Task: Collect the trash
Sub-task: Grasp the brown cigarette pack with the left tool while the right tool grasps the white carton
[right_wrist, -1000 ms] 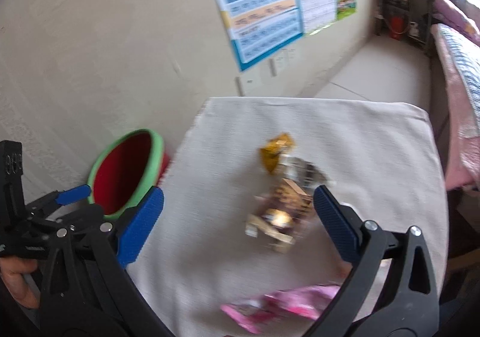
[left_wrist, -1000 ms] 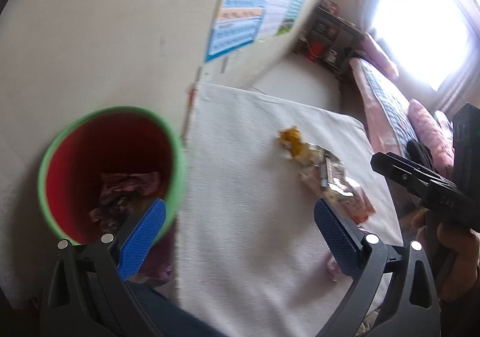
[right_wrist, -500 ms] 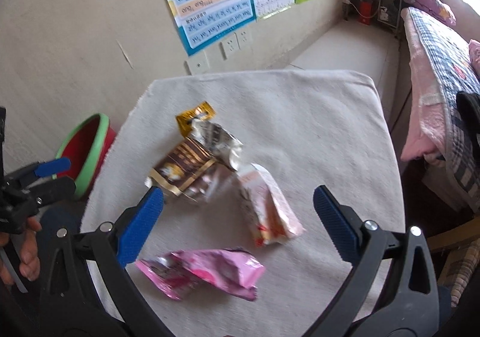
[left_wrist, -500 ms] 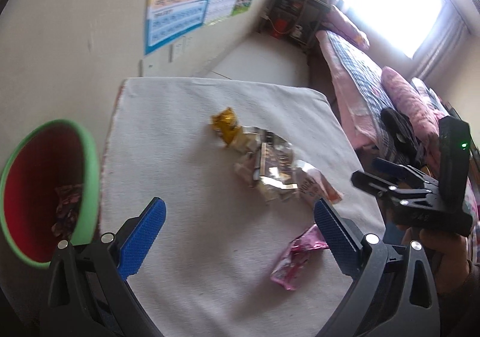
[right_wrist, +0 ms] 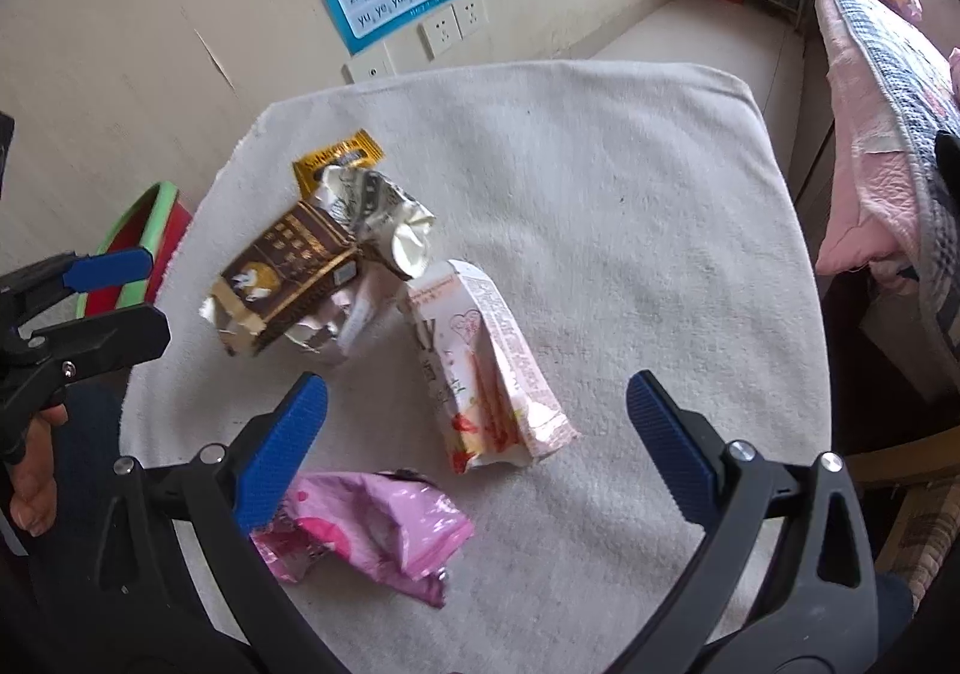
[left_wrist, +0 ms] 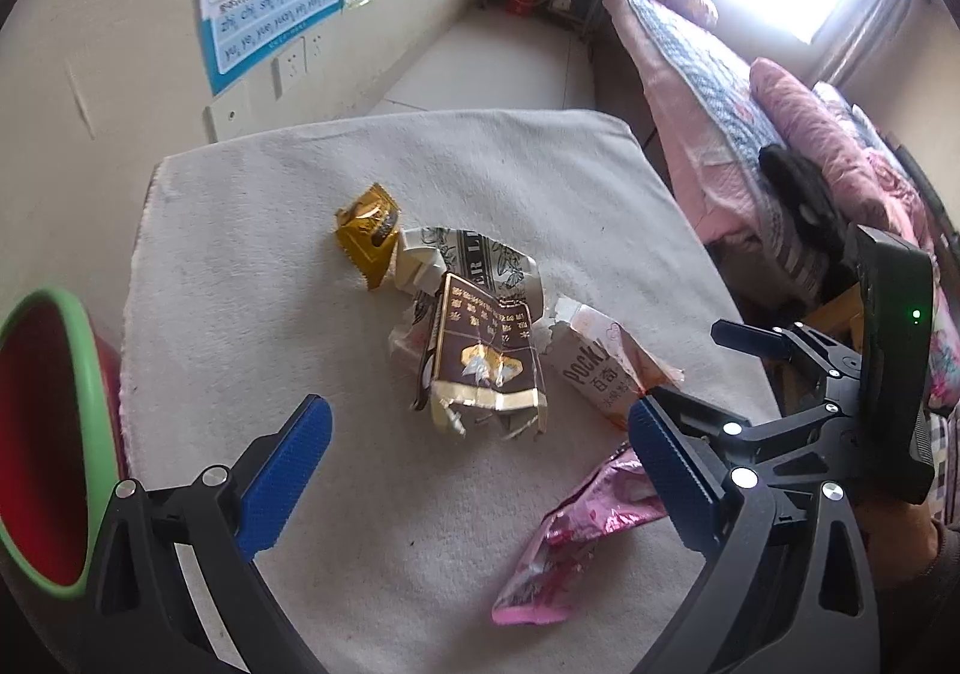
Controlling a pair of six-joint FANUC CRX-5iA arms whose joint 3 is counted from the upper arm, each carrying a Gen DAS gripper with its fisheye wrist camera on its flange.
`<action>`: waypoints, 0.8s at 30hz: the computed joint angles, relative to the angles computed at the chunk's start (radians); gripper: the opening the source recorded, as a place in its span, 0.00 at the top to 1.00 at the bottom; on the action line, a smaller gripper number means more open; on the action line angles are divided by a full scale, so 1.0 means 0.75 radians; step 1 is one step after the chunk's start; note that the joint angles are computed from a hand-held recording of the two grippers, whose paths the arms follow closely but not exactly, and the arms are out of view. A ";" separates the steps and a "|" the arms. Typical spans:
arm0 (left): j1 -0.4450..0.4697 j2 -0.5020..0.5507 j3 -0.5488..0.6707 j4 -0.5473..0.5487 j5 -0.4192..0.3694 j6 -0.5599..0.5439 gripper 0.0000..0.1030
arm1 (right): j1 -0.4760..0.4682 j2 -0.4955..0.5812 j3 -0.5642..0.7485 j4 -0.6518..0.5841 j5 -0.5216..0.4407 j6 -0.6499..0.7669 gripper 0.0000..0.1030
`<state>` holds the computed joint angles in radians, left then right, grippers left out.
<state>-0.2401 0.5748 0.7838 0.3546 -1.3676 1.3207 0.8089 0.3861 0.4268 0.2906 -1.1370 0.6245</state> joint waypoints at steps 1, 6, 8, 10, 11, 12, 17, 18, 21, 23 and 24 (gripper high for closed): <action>-0.004 0.020 0.027 0.001 -0.014 -0.002 0.08 | -0.007 0.009 0.009 -0.011 -0.004 0.011 0.05; -0.034 0.146 0.220 -0.056 -0.117 0.029 0.09 | -0.028 0.056 0.051 -0.046 -0.026 0.065 0.05; -0.046 0.196 0.296 -0.082 -0.161 0.034 0.11 | -0.035 0.069 0.060 -0.058 -0.029 0.081 0.05; -0.054 0.255 0.387 -0.097 -0.221 0.042 0.16 | -0.041 0.088 0.078 -0.072 -0.037 0.099 0.05; -0.058 0.282 0.429 -0.106 -0.246 0.047 0.18 | -0.043 0.091 0.080 -0.078 -0.034 0.105 0.05; -0.061 0.300 0.457 -0.115 -0.262 0.051 0.19 | -0.045 0.095 0.082 -0.076 -0.034 0.110 0.05; -0.071 0.378 0.584 -0.148 -0.332 0.063 0.34 | -0.057 0.107 0.091 -0.093 -0.024 0.120 0.09; -0.070 0.380 0.584 -0.146 -0.330 0.065 0.34 | -0.062 0.115 0.103 -0.113 -0.036 0.132 0.10; -0.066 0.405 0.622 -0.149 -0.352 0.070 0.35 | -0.069 0.139 0.133 -0.156 -0.058 0.164 0.19; -0.063 0.415 0.635 -0.149 -0.368 0.073 0.39 | -0.060 0.149 0.137 -0.129 -0.069 0.170 0.28; -0.059 0.412 0.628 -0.141 -0.365 0.075 0.40 | -0.056 0.151 0.138 -0.119 -0.070 0.169 0.34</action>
